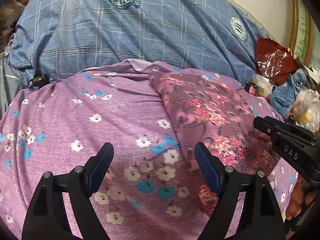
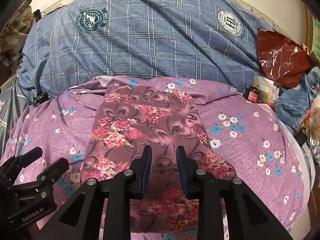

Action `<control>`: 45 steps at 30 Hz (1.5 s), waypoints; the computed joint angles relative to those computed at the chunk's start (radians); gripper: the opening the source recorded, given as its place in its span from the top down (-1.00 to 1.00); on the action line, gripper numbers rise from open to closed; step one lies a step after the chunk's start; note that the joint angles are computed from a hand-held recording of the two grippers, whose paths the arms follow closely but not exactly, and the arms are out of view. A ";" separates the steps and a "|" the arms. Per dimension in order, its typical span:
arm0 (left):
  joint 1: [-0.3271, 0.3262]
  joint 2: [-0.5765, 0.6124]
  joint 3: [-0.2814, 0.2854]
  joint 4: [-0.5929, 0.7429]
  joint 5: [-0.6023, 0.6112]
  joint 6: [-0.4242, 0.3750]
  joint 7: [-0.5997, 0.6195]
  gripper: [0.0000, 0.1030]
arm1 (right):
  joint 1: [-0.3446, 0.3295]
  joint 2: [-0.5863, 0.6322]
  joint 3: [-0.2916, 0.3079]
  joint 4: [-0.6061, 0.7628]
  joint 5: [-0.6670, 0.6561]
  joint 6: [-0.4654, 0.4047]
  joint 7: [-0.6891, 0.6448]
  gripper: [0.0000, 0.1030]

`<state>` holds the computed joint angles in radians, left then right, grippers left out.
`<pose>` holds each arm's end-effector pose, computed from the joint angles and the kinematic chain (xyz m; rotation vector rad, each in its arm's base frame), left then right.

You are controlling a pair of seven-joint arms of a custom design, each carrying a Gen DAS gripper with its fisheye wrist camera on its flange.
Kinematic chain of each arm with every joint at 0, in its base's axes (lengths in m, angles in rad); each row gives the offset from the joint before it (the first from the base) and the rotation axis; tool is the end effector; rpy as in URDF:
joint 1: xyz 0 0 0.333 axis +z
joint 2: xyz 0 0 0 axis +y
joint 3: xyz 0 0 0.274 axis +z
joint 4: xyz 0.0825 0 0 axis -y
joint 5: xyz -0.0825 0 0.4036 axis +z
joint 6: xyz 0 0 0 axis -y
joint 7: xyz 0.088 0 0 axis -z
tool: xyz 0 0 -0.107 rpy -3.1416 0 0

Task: Fold small clothes
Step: 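Open the right gripper and pull it back from the folded shirt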

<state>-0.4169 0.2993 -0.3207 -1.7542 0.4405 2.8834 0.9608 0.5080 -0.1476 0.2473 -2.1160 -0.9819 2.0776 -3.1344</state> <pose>0.5077 -0.4668 0.4558 -1.3939 2.2175 -1.1338 0.4300 0.3510 0.4590 -1.4277 2.0584 -1.0953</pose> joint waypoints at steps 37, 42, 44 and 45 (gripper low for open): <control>-0.040 0.047 -0.001 0.056 0.032 -0.017 0.036 -0.61 | -0.041 -0.107 0.007 -0.118 -0.008 -0.005 0.003 0.48; -0.047 0.057 0.001 0.066 0.039 -0.018 0.038 -0.61 | -0.049 -0.133 0.009 -0.142 -0.010 0.001 0.004 0.48; -0.052 0.060 0.003 0.070 0.044 -0.020 0.035 -0.61 | -0.052 -0.141 0.010 -0.151 -0.008 0.006 0.000 0.48; -0.051 0.060 0.002 0.070 0.042 -0.019 0.036 -0.61 | -0.054 -0.146 0.009 -0.156 -0.008 0.009 -0.001 0.48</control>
<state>-0.4680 0.3597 -0.3184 -1.6842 0.4829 2.8641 0.9966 0.4543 -0.2933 0.2567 -2.2723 -0.9897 2.0863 -3.1349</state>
